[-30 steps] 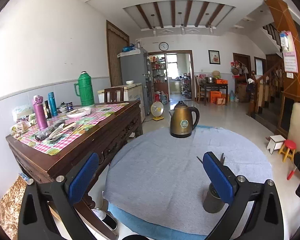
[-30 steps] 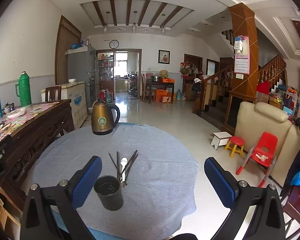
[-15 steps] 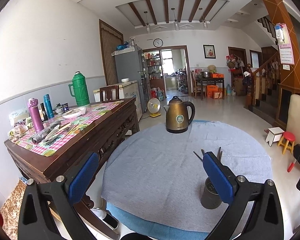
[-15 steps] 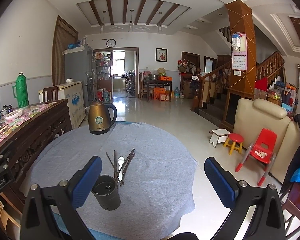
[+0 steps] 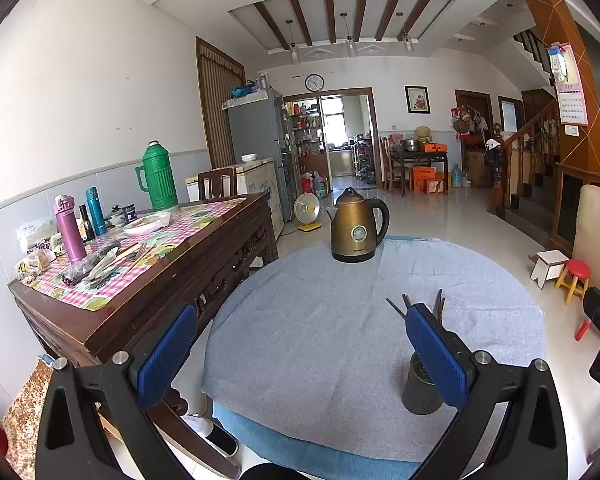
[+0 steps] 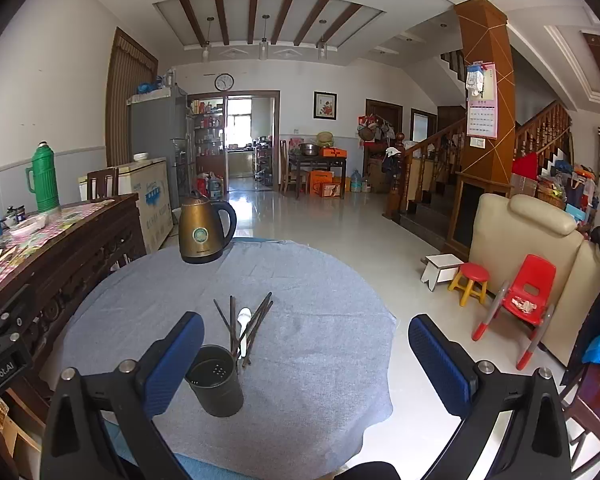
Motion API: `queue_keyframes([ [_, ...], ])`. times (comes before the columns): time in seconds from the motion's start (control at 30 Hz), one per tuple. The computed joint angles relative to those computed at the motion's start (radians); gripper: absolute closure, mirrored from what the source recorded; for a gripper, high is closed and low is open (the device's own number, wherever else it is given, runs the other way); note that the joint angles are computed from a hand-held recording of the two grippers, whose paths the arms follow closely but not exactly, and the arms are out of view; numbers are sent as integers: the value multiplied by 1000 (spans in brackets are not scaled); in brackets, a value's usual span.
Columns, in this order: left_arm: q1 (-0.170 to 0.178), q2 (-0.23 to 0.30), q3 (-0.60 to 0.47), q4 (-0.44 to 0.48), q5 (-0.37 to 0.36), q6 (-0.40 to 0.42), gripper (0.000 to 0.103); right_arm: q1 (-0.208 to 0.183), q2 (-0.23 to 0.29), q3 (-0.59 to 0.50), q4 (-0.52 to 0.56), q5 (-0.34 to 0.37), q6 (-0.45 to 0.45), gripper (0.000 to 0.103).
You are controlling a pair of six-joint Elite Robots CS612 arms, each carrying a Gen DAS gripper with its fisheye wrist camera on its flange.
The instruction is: Organize utensils
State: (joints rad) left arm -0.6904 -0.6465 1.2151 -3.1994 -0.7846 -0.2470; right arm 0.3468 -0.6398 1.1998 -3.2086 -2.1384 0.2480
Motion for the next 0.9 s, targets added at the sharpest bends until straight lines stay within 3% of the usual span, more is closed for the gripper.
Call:
queue_keyframes([
  [0.9, 0, 23, -15, -29, 3, 39, 0, 0, 6, -8, 26, 9, 10, 0],
])
